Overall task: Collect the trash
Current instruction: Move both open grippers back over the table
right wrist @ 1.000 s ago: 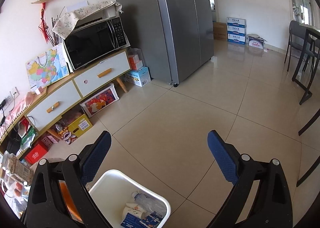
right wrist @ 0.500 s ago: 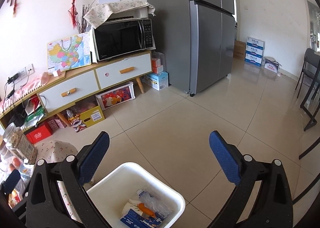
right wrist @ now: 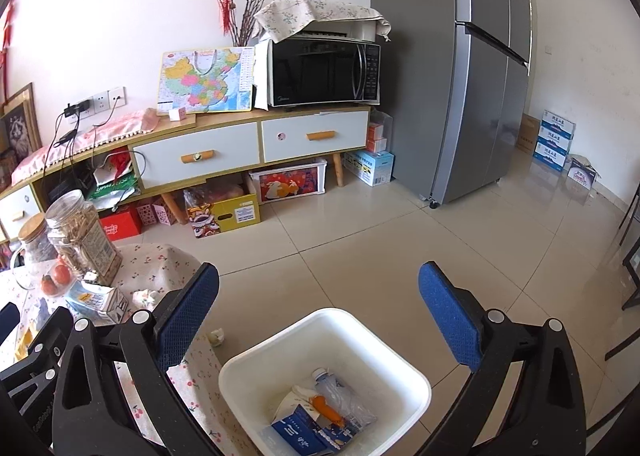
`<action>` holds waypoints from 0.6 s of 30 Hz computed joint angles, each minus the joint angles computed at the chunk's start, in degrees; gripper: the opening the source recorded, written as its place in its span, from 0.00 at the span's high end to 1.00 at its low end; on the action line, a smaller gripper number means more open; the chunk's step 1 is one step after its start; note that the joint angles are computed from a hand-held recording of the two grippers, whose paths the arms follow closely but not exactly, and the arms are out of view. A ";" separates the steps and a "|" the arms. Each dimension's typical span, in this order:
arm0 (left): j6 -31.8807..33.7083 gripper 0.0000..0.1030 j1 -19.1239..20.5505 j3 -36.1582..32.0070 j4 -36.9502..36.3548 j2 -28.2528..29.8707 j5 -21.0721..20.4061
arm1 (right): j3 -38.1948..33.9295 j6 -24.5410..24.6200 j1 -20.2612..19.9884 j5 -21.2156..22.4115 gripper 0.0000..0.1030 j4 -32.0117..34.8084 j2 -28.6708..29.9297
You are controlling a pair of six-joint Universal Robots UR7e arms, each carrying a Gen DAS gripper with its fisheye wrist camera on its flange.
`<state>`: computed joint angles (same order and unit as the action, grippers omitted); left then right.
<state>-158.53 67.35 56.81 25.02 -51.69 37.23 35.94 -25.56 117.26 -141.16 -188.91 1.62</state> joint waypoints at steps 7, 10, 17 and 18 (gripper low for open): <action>-2.09 0.15 2.11 1.08 0.84 -2.75 -1.78 | -6.35 -0.77 1.82 2.82 0.07 6.22 4.74; -2.76 0.14 3.03 1.58 1.18 -4.06 -2.57 | -9.44 -0.27 2.59 3.98 0.07 9.77 6.83; -3.53 0.13 5.02 3.27 1.05 -7.55 -4.14 | -20.33 0.42 4.25 5.50 0.07 17.54 13.42; -3.52 0.13 5.29 3.46 0.99 -8.00 -4.37 | -22.95 0.44 4.48 5.52 0.07 19.20 14.89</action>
<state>-162.04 72.64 60.27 26.02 -59.69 32.86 12.99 -25.12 121.74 -135.65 -169.71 16.51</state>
